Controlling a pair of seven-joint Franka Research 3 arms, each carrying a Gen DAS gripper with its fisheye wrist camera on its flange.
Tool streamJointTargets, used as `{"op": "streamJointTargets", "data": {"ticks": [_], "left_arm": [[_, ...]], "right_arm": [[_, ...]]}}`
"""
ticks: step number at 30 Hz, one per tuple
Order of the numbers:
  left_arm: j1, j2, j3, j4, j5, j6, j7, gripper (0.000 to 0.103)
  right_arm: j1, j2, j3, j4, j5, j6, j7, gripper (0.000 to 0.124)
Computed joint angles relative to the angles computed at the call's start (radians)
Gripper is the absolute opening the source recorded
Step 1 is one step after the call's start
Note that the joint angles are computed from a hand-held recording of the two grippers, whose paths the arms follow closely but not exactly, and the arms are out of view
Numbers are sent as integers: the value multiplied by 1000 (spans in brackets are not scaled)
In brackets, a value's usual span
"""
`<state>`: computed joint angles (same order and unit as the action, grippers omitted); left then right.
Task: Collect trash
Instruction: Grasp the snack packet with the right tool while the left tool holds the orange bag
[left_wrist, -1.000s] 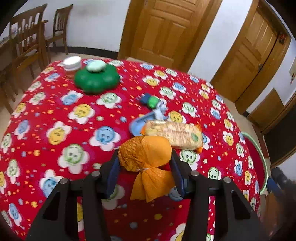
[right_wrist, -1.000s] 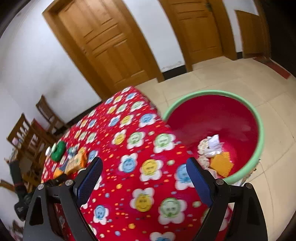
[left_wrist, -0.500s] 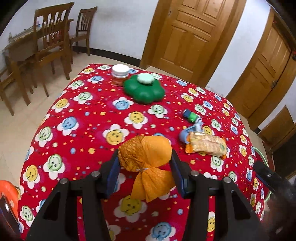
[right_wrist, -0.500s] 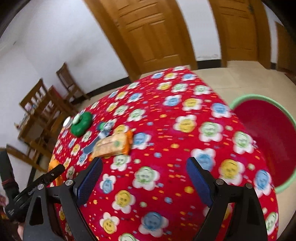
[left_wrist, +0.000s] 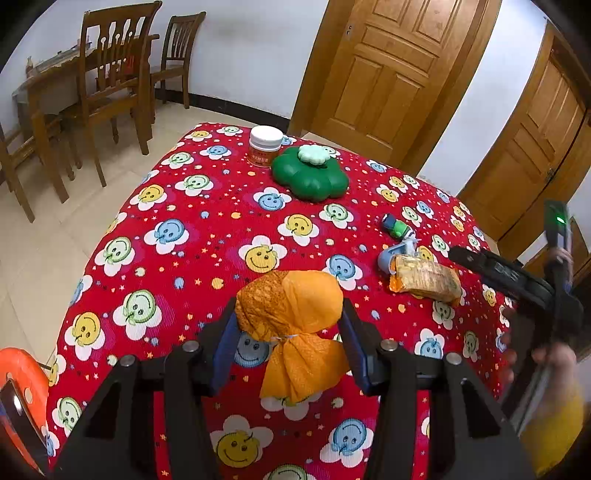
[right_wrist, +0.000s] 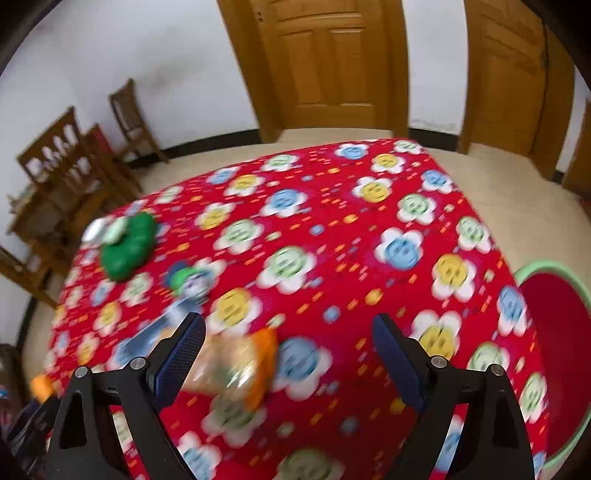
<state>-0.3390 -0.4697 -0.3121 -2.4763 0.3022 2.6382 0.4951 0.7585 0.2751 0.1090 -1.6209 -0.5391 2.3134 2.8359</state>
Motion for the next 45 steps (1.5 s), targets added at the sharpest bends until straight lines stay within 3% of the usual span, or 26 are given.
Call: {"op": "streamJointTargets", "data": {"ticks": [4, 7, 16, 23, 32, 35, 39, 45], "left_arm": [[-6, -9, 3, -8, -6, 7, 2, 52], [-2, -15, -1, -8, -1, 5, -2, 52], [-3, -19, 4, -17, -11, -3, -9, 52], [1, -34, 1, -26, -7, -9, -21, 52], [1, -57, 5, -42, -8, -11, -24, 52], [1, -60, 6, -46, -9, -7, -25, 52], [-2, -57, 4, -43, -10, -3, -20, 52], [-18, -52, -4, -25, -12, -4, -4, 52]], "right_arm": [[-18, 56, 3, 73, 65, -86, -127, 92], [-12, 46, 0, 55, 79, -92, -176, 92], [-1, -26, 40, -55, 123, 1, -243, 92], [12, -43, 54, -73, 135, 86, -191, 92], [75, 53, 29, 33, 137, 69, -172, 91], [100, 62, 13, 48, 100, 55, -140, 78], [123, 59, 4, 54, 44, 5, -114, 44], [96, -54, 30, -103, 35, 102, -34, 40]]}}
